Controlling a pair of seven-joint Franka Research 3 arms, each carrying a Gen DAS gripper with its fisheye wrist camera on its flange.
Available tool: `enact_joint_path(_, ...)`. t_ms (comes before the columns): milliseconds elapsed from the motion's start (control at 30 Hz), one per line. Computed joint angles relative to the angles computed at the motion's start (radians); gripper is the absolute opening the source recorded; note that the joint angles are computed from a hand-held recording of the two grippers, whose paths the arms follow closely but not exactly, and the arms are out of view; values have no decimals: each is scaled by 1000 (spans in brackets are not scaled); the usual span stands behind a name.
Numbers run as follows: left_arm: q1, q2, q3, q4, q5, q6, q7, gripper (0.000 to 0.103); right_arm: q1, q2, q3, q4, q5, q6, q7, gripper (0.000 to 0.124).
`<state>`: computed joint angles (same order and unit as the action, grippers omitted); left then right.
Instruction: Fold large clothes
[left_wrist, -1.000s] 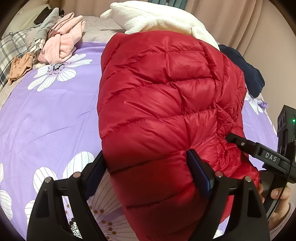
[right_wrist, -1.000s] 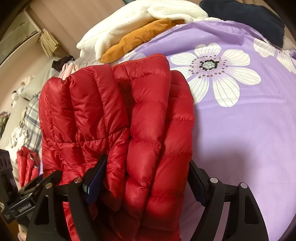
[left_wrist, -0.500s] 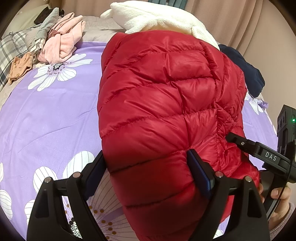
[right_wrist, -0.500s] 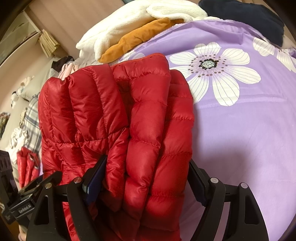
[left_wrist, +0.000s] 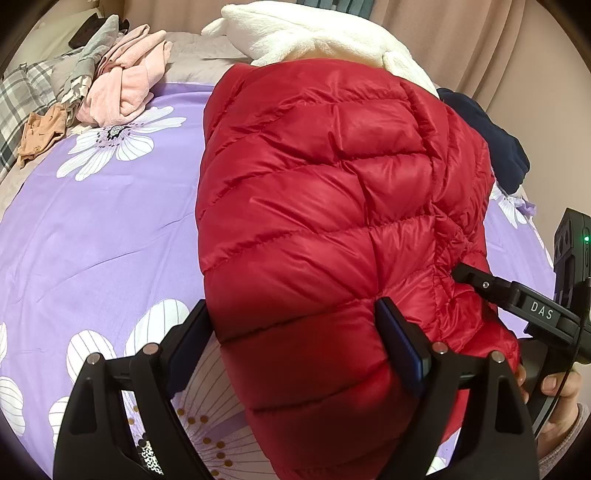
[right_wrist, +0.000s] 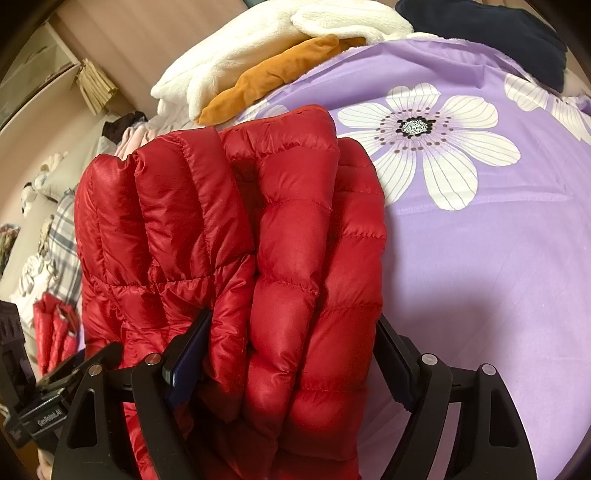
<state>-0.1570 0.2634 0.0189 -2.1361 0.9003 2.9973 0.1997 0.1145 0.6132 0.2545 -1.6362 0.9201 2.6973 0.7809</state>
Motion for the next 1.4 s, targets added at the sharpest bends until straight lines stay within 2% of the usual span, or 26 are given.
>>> enact_joint_path(967,2,-9,-5,-14,-1,-2,-4,89,-5,-4,2,-6,-2,-4,5,81)
enact_joint_path(1400,14,-49,-21,-61,-15,0,-2,89,-8,-52,-16,-59,22,-23,8,81)
